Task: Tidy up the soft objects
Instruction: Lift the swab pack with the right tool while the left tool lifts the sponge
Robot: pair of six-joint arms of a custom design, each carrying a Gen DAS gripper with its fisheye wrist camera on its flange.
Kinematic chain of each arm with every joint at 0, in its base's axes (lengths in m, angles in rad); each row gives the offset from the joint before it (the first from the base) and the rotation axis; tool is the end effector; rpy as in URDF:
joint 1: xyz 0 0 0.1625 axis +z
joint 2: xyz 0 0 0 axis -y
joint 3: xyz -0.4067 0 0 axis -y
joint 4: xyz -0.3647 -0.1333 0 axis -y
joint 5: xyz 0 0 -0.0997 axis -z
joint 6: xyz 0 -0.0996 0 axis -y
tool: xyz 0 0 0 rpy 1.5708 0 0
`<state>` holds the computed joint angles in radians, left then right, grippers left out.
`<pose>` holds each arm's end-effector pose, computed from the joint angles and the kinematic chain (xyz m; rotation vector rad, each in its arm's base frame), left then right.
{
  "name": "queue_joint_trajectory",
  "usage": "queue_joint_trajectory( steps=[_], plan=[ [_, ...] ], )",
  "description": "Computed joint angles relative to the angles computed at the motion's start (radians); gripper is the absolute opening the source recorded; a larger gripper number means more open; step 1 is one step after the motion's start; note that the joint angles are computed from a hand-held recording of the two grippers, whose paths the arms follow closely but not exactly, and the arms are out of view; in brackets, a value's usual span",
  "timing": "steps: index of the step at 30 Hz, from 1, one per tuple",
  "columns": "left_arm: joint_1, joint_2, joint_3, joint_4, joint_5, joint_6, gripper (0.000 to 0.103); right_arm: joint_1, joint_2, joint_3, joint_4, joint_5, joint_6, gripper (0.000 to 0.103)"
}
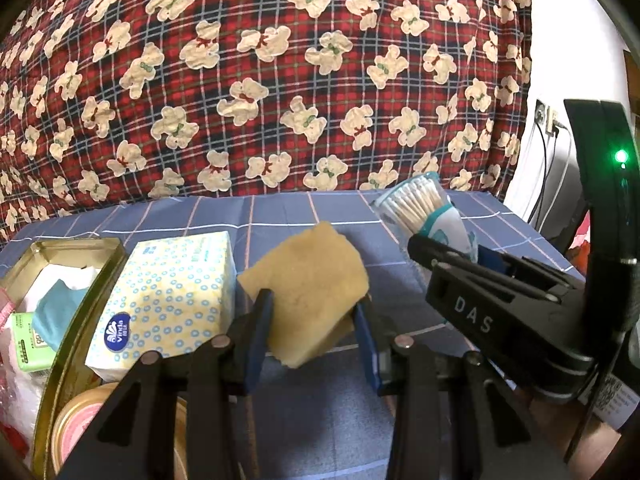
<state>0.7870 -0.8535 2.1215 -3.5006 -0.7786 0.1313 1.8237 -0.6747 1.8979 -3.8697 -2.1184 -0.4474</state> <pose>-0.2068 -0.4967 0.1270 0.7434 2.2825 -1.0917 0.2200 -0.5257 0.1210 0.4118 -2.2109 1.2564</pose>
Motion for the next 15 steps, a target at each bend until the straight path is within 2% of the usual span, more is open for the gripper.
queue_joint_trajectory(
  steps=[15],
  plan=[
    [-0.006, 0.001, 0.015, -0.068, -0.01, 0.019, 0.038, 0.005, 0.013, 0.014, -0.082, 0.017, -0.044, 0.036]
  ],
)
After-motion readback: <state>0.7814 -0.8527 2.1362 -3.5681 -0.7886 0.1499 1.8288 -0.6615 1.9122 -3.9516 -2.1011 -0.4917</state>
